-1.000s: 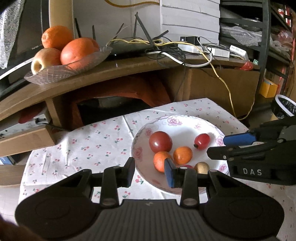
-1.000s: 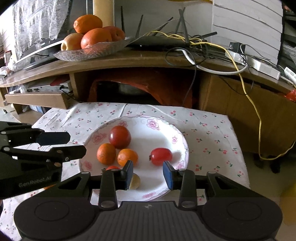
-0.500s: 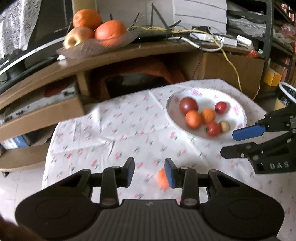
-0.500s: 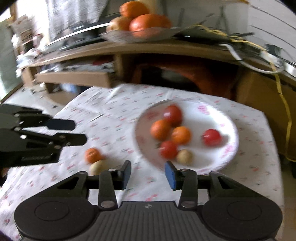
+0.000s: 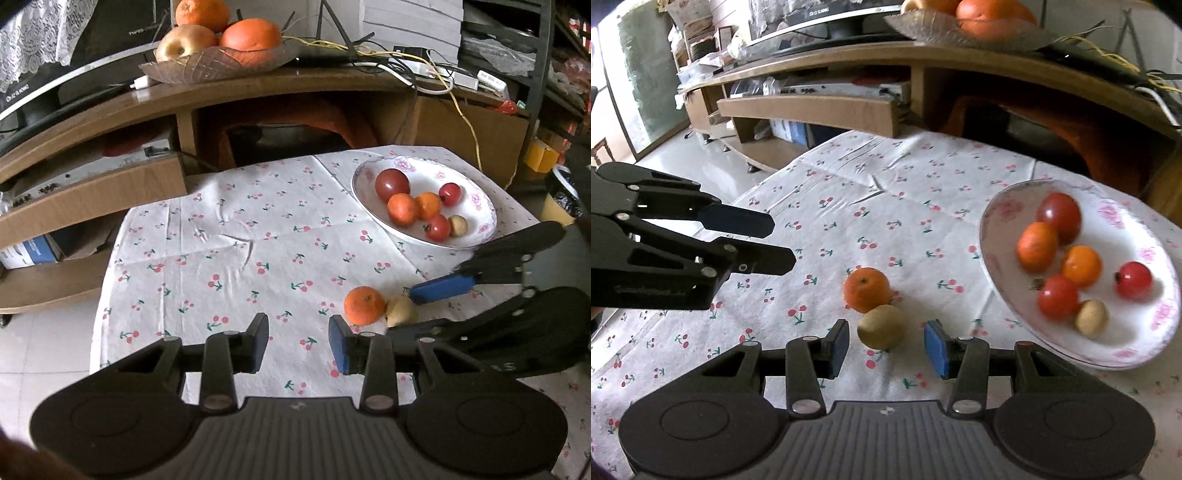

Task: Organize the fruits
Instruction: 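Grasp the orange with the left tool while the right tool grasps the second kiwi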

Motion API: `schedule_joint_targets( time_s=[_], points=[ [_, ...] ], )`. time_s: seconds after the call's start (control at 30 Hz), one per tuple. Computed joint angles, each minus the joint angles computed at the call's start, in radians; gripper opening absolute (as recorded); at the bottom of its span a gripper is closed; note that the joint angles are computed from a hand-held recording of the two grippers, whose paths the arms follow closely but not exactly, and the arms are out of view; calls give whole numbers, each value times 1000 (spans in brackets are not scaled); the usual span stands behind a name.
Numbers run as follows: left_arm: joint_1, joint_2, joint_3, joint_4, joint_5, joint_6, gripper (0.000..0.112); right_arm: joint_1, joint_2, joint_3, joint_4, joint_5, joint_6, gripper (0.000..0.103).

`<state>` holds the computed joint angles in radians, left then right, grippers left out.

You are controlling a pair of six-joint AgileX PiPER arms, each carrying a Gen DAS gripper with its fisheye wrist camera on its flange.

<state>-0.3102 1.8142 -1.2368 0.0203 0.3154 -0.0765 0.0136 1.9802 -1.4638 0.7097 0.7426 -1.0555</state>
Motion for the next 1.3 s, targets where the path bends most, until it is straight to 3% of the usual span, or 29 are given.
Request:
schedule_joint_targets(
  time_s=[0.07,0.1,0.13,0.4,0.47,0.63,0.77,0.97,1.3],
  points=[
    [0,3,1,-21,-1,27,42,7,5,-4,0,-13,-7,41],
    [2,4,1,-45,-2,55,42,9,7,-10,-6,-13,-1,31],
    [4,5,0,-71,-2,82,42,11,6,-14,-17,-15,11,29],
    [-19,62,-46,-274,-7,271,42,-22,-51,39,-73,-23,38,29],
    [-31,92,-72,-273,-14,257,42,-42,-62,51,-83,-21,45,29],
    [-73,168,-145,-55,-26,29,44,-108,-87,79,-75,-19,40,29],
    [-117,220,-205,246,3,-269,43,-140,-92,83,-81,-15,34,29],
    [-143,230,-233,324,45,-377,36,-169,-105,93,-71,-17,16,29],
    [-221,92,-54,475,10,-594,36,-218,-165,182,-71,-46,-27,29]
  ],
)
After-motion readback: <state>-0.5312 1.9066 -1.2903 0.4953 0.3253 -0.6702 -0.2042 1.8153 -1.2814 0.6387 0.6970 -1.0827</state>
